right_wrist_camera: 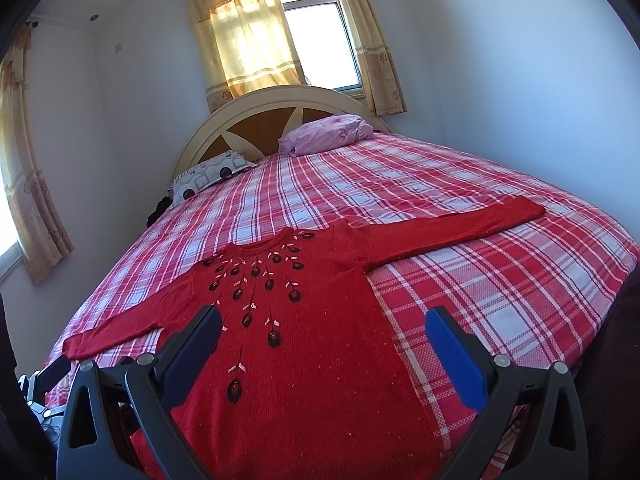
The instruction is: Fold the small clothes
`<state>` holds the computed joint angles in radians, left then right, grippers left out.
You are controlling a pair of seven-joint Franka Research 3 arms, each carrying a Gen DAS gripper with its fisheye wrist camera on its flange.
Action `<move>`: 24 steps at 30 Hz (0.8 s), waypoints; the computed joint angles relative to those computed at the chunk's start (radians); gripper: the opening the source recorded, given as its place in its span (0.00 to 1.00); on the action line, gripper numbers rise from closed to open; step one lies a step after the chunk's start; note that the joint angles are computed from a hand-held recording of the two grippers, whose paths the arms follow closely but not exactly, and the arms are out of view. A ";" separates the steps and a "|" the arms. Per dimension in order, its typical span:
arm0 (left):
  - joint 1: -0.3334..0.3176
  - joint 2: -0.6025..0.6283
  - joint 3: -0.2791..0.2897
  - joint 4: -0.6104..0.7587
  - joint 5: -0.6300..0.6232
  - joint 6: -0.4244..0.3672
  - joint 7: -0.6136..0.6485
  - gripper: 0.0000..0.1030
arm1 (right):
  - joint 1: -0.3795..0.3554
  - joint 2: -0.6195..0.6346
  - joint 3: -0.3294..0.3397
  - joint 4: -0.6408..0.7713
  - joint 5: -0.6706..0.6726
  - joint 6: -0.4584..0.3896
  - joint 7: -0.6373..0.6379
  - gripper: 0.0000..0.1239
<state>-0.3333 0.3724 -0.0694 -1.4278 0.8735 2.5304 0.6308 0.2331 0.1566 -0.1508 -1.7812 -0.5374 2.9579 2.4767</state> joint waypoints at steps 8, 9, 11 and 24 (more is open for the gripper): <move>0.004 0.004 -0.002 0.001 -0.017 0.000 0.015 1.00 | 0.001 0.002 0.003 0.001 0.017 -0.005 -0.016 0.82; 0.005 0.005 -0.003 0.002 -0.020 0.000 0.018 1.00 | 0.001 0.002 0.003 0.001 0.018 -0.005 -0.017 0.82; 0.007 0.006 -0.004 0.003 -0.028 0.000 0.026 1.00 | 0.001 0.003 0.004 0.000 0.021 -0.005 -0.019 0.82; 0.012 0.013 -0.005 0.008 -0.062 -0.004 0.058 1.00 | 0.004 0.012 0.002 0.004 0.046 -0.011 -0.035 0.82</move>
